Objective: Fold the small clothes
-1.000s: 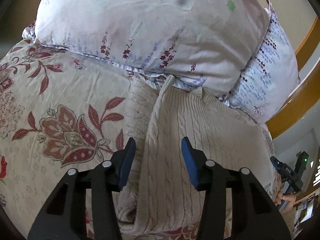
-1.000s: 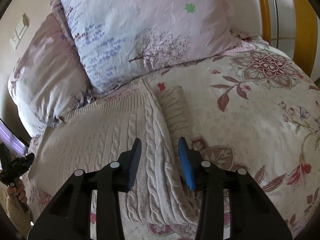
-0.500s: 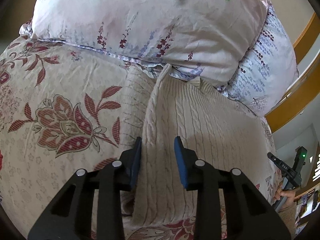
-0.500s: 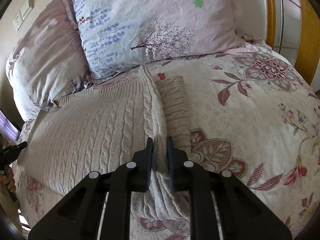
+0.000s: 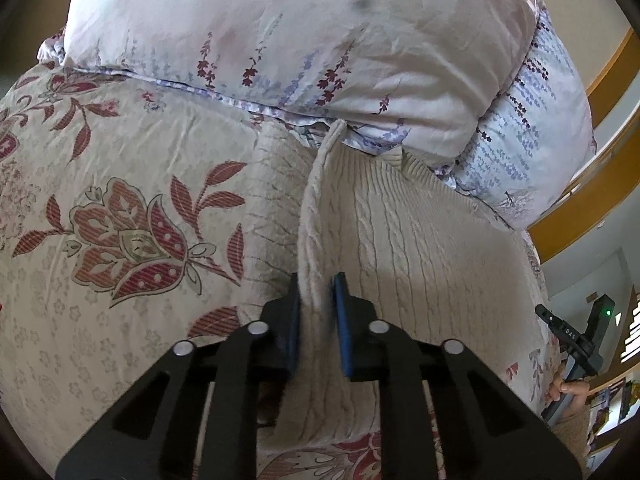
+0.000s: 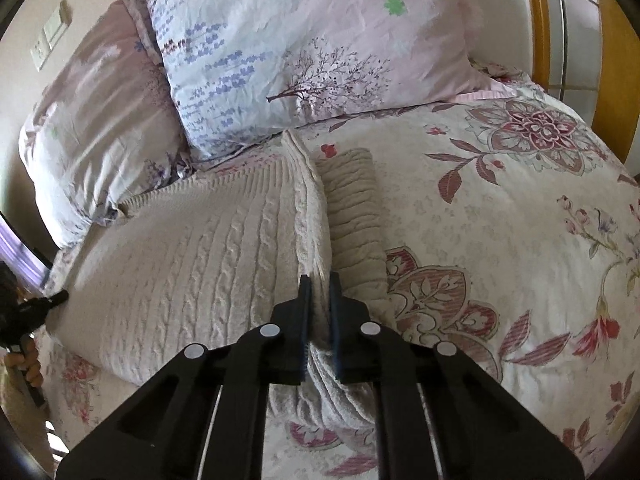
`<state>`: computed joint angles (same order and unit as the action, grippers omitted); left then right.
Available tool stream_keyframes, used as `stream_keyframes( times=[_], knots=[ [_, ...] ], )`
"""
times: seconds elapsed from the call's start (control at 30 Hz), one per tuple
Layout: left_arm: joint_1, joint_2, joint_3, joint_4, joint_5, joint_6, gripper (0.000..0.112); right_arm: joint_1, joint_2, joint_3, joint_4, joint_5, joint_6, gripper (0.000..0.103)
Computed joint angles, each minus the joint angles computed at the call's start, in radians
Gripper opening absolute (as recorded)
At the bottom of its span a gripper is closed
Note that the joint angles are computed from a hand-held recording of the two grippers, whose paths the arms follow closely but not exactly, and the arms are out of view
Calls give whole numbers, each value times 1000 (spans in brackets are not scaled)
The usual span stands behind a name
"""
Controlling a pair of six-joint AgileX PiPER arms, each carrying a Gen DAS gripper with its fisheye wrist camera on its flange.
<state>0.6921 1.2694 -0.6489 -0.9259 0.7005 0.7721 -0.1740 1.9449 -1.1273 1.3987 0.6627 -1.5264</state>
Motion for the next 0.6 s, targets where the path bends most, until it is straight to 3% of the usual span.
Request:
stream_keyframes(
  times=[0.3, 0.6],
  knots=[
    [63, -2, 13, -35, 61, 64, 9, -31, -64, 73, -39, 12, 46, 8],
    [131, -31, 71, -100, 102, 144, 8, 45, -66, 78, -30, -145, 26, 9]
  ],
)
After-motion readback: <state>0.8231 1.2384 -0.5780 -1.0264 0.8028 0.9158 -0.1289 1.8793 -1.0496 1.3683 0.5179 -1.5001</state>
